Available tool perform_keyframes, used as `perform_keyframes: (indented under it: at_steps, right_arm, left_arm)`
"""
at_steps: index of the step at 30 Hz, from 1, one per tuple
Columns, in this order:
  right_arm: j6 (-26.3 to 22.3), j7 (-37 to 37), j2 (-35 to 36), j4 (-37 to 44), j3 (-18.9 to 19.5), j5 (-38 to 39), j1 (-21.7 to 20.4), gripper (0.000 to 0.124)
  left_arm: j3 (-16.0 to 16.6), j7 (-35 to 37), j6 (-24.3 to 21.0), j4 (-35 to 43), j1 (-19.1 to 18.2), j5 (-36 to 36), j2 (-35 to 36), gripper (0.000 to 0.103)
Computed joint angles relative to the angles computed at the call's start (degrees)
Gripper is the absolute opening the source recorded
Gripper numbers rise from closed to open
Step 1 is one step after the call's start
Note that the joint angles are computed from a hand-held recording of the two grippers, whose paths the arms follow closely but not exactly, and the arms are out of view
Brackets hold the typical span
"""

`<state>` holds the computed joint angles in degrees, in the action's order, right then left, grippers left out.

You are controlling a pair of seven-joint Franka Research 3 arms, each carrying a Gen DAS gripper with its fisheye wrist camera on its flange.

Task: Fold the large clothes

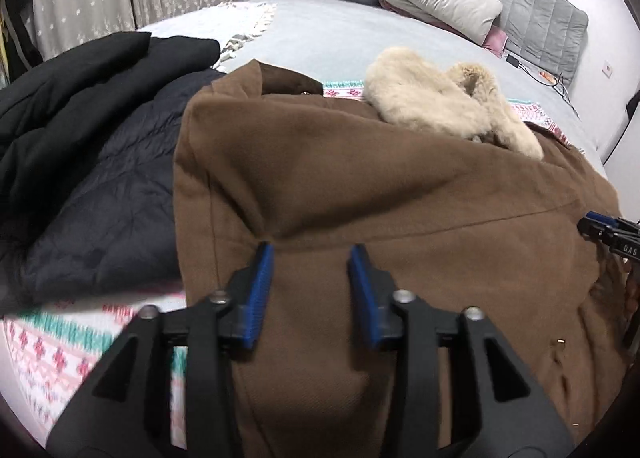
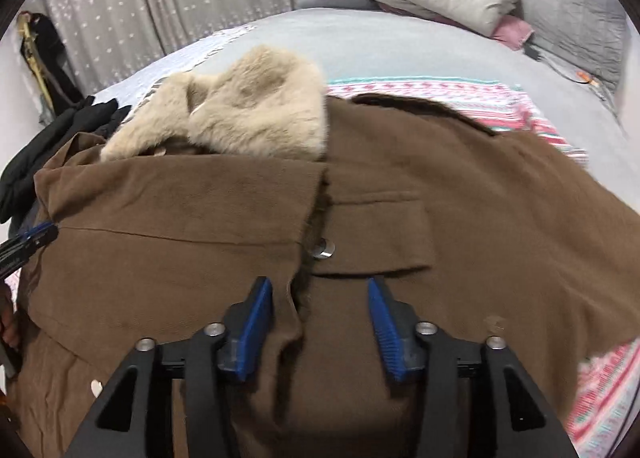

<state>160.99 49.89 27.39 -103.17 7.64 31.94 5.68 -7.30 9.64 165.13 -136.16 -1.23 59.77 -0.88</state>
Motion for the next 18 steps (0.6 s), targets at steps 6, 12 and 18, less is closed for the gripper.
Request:
perform_keyframes:
  at_steps: [6, 12, 18]
  right_arm:
    - [-4.4, -2.8, -4.5, -0.4, 0.4, 7.3, -5.4, 0.076]
    - [-9.1, -1.3, -5.1, 1.7, -3.4, 13.2, -9.5, 0.082]
    - [-11.8, 5.5, -0.7, 6.4, -6.7, 14.8, -14.1, 0.082]
  left_arm:
    - [-2.3, 7.8, -5.4, -2.2, -2.3, -15.0, -6.5, 0.086]
    - [-4.8, 8.4, -9.0, -4.0, -3.8, -23.1, -12.0, 0.094]
    - [-6.1, 5.2, -6.5, -6.4, -4.4, -26.9, -13.3, 0.095]
